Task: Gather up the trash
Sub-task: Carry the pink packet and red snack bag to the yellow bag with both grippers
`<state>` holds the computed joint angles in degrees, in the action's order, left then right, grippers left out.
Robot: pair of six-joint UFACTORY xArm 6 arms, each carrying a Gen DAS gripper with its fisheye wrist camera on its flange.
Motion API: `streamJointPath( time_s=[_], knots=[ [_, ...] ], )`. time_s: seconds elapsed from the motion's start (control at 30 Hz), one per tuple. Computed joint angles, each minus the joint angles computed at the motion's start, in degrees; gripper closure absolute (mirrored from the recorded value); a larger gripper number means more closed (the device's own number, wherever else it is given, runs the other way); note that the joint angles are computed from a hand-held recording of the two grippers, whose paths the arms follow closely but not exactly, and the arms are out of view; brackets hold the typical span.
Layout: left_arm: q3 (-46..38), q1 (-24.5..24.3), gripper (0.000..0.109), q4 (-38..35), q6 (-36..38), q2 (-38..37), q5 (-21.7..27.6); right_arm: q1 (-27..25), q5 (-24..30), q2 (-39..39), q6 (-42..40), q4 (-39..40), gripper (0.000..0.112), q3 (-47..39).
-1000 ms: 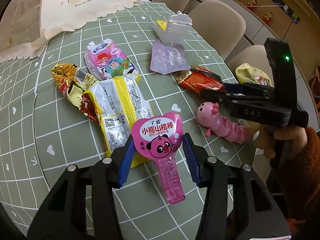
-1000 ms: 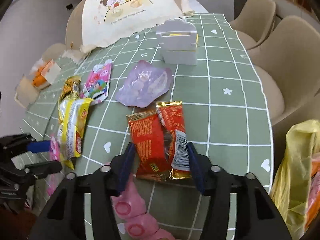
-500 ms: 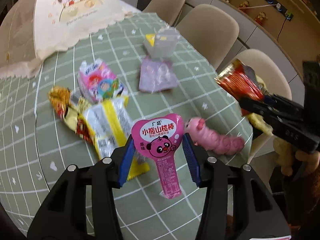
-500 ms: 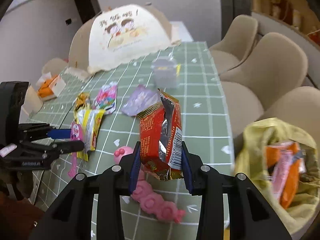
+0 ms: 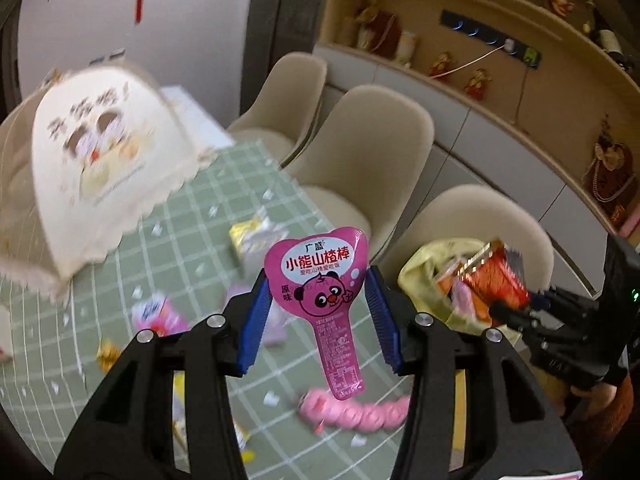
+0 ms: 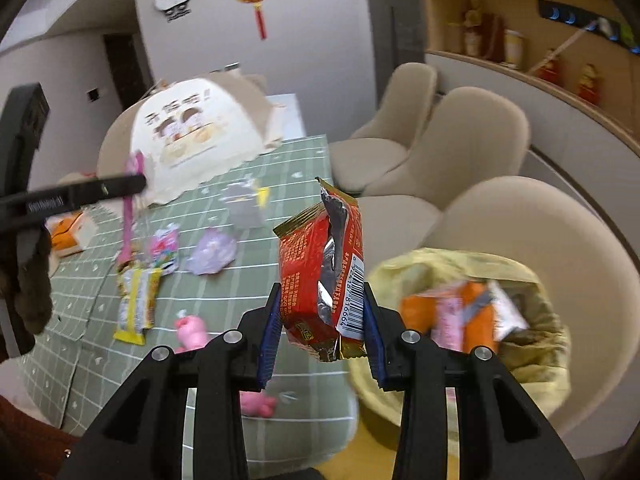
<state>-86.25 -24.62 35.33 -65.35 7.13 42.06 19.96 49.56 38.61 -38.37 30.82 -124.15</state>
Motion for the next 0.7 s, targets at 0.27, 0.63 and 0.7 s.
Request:
streamJointPath(
  time_s=[0.27,0.63,0.7],
  knots=[
    [-14.33,-0.23,0.063,-5.31,8.46,11.86,-0.86,-4.02,-1.80,1.01,4.33,-2.58,0.077,-1.57],
    [-39.90,-1.92,0.063,-17.83,21.70,32.12,3.57,-7.16,-1.10,4.39,11.24,-8.34,0.077,-4.93],
    [-45.83,-2.12,0.063,-19.46,23.29,36.13,5.45,-7.50,-0.63,5.04,12.16,-9.32,0.077,-5.63]
  ],
)
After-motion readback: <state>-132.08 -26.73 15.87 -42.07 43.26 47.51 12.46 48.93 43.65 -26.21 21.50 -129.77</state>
